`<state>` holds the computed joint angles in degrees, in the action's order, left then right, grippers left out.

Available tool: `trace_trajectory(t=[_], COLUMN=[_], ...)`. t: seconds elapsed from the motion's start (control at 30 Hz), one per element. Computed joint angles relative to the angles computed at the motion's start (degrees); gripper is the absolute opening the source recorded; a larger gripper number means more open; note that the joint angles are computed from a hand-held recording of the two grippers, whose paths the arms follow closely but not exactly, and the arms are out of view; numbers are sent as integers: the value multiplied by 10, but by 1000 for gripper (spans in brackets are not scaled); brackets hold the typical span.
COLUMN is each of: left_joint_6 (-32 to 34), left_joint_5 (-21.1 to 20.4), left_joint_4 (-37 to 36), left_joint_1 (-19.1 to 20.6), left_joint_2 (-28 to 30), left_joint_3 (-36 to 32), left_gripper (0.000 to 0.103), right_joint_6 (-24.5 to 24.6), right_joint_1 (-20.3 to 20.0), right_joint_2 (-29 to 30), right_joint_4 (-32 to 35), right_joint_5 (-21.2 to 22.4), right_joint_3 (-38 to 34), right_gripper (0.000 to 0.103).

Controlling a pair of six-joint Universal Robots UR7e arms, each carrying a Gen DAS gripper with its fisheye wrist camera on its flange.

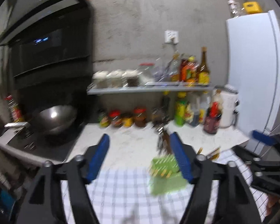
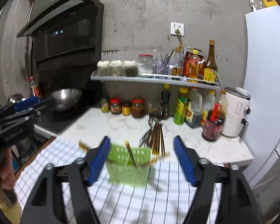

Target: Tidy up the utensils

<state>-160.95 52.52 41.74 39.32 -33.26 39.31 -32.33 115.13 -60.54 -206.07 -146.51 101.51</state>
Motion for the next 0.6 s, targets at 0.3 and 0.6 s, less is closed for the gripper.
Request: trace_trajectory(t=[0.3, 0.6], left_joint_6=[-76, -167], left_joint_5=[-79, -92], left_joint_4=[-27, 37], left_joint_1=[-14, -29], left_joint_2=[-131, -164], left_joint_3=[263, 362], left_gripper=[97, 97], right_joint_6=[129, 218], right_joint_1=[45, 91], right_joint_2=[-44, -51], right_joint_4=[20, 72], right_joint_5=[-62, -141], right_joint_3=[153, 214], right_gripper=[96, 97])
